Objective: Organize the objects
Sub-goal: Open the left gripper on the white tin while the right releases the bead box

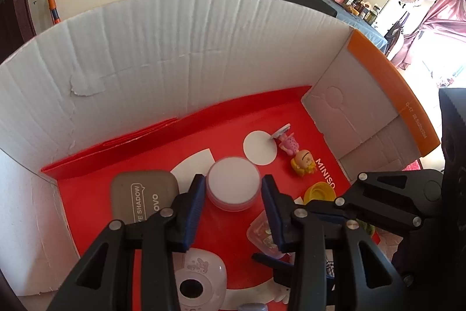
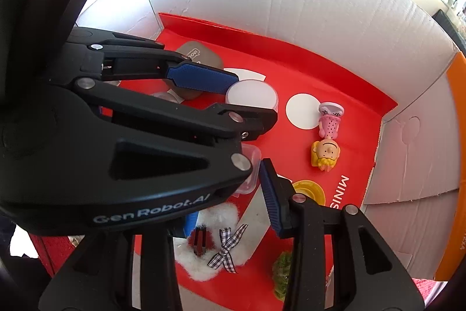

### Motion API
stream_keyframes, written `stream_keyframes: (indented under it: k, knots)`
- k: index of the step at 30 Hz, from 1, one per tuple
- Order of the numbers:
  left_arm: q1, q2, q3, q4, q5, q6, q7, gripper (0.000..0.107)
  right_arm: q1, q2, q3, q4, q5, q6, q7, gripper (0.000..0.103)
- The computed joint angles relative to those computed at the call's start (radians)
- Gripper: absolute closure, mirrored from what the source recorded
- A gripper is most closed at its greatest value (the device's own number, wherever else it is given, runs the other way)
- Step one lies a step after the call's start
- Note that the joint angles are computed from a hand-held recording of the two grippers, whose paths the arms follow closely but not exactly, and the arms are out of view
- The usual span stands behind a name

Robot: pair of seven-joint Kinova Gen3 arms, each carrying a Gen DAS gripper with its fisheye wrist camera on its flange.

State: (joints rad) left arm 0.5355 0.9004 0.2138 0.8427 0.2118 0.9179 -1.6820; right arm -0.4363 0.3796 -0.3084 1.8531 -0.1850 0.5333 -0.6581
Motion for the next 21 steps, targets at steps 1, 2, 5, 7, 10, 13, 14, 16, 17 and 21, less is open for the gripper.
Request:
stream_keyframes:
  k: [1,2,5,7,10,13,14,16,17,21]
  knots:
    - [0.001,0.001,-0.001,-0.001,-0.001,0.001,0.0,0.066,-0.001,0.0,0.001,0.001,0.002,-0.002,0.0,0.066]
    - [0.003,0.002,-0.002,-0.006,-0.002,0.004,0.002,0.066,-0.002,-0.001,0.002,0.003,0.003,-0.004,0.0,0.066]
    - [0.005,0.0,-0.004,-0.004,-0.004,0.003,0.005,0.065,0.003,-0.001,0.0,0.005,0.003,-0.006,0.006,0.065]
    - [0.003,-0.001,-0.002,-0.004,-0.003,0.004,0.003,0.065,0.006,0.0,-0.001,0.004,0.002,-0.004,0.01,0.063]
    - [0.006,0.006,-0.003,-0.02,-0.003,0.013,0.007,0.064,0.011,0.0,-0.001,0.004,0.0,-0.001,0.018,0.057]
    - [0.007,0.003,-0.005,-0.015,-0.004,0.008,0.007,0.064,0.015,-0.001,-0.001,0.007,-0.001,-0.005,0.026,0.057]
    - [0.007,0.006,-0.004,-0.02,-0.004,0.011,0.007,0.064,0.018,-0.002,-0.002,0.008,-0.003,-0.007,0.029,0.057]
    - [0.007,0.007,-0.003,-0.023,-0.003,0.011,0.006,0.062,0.023,-0.002,-0.004,0.009,-0.007,-0.009,0.036,0.057]
    - [0.007,0.006,-0.003,-0.022,-0.003,0.008,0.006,0.06,0.027,-0.004,-0.006,0.013,-0.01,-0.014,0.041,0.057]
    - [0.009,-0.006,-0.01,-0.006,-0.007,-0.013,0.018,0.056,0.053,-0.013,-0.021,0.019,-0.032,-0.015,0.076,0.057]
